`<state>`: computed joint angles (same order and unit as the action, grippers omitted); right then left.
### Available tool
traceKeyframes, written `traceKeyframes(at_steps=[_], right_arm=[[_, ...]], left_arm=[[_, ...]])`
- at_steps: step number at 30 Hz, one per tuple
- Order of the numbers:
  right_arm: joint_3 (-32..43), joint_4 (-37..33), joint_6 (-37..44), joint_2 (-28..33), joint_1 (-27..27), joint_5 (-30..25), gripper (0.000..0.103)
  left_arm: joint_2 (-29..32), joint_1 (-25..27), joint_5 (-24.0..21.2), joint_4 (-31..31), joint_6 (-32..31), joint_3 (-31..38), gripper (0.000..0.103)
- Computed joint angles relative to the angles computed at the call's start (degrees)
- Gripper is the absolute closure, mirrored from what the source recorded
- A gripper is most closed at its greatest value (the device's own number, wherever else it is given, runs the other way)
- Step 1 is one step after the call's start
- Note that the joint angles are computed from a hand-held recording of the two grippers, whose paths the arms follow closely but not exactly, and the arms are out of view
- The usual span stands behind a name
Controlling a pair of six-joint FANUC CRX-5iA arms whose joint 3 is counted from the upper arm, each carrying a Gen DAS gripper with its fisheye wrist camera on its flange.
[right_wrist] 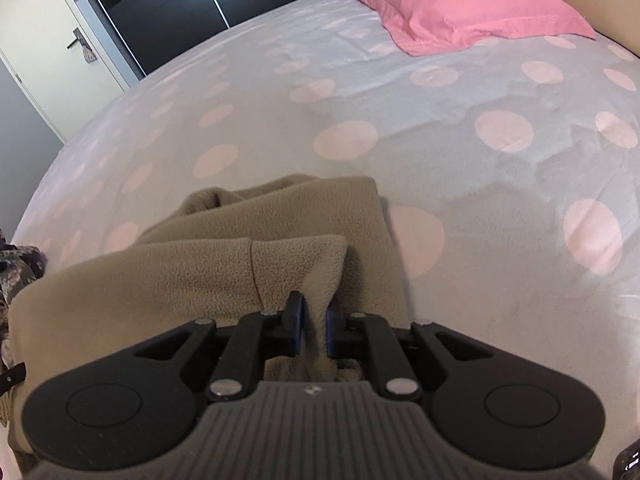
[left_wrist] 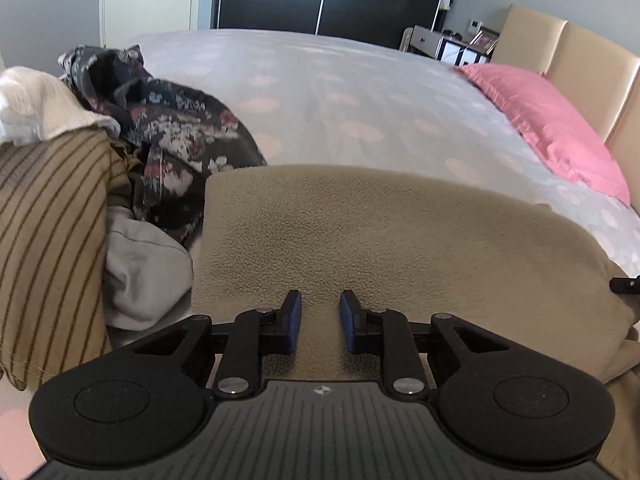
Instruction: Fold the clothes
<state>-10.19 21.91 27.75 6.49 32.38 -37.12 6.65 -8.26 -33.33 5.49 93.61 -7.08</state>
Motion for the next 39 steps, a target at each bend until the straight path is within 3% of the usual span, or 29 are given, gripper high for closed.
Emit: traceKeyframes(at_steps=[6, 12, 17, 26, 30, 34, 39], right_arm=[[-0.2, -0.9, 0.3, -0.8, 0.1, -0.7, 0.080], [-4.4, 5.7, 1.0, -6.0, 2.3, -1.2, 0.057], [-7.1, 1.8, 6.8, -10.9, 3.0, -3.7, 0.052], [-11.9, -6.9, 16.1, -19.9, 6.1, -9.6, 0.046], [-14.4, -6.2, 15.3, -22.5, 9.2, -12.7, 0.042], [-16.2, -7.1, 13.6, -24.5, 11.4, -16.6, 0.042], [-18.1, -5.0, 10.2, -26.1, 15.3, -21.8, 0.029]], left_arm=[[0.7, -0.2, -2.7, -1.7, 2.5, 1.6, 0.083], [-4.2, -1.0, -4.0, -4.6, 3.2, 0.5, 0.081], [-9.2, -0.6, -6.9, -4.8, 1.0, -2.2, 0.062], [-16.3, 2.2, -16.9, -2.8, -3.2, -6.7, 0.056], [-19.1, 2.2, -22.9, -4.5, -1.1, -8.6, 0.055], [-22.0, 3.9, -27.2, -1.9, -1.0, -12.0, 0.053], [-23.1, 1.7, -32.4, -4.3, -0.9, -12.5, 0.051]])
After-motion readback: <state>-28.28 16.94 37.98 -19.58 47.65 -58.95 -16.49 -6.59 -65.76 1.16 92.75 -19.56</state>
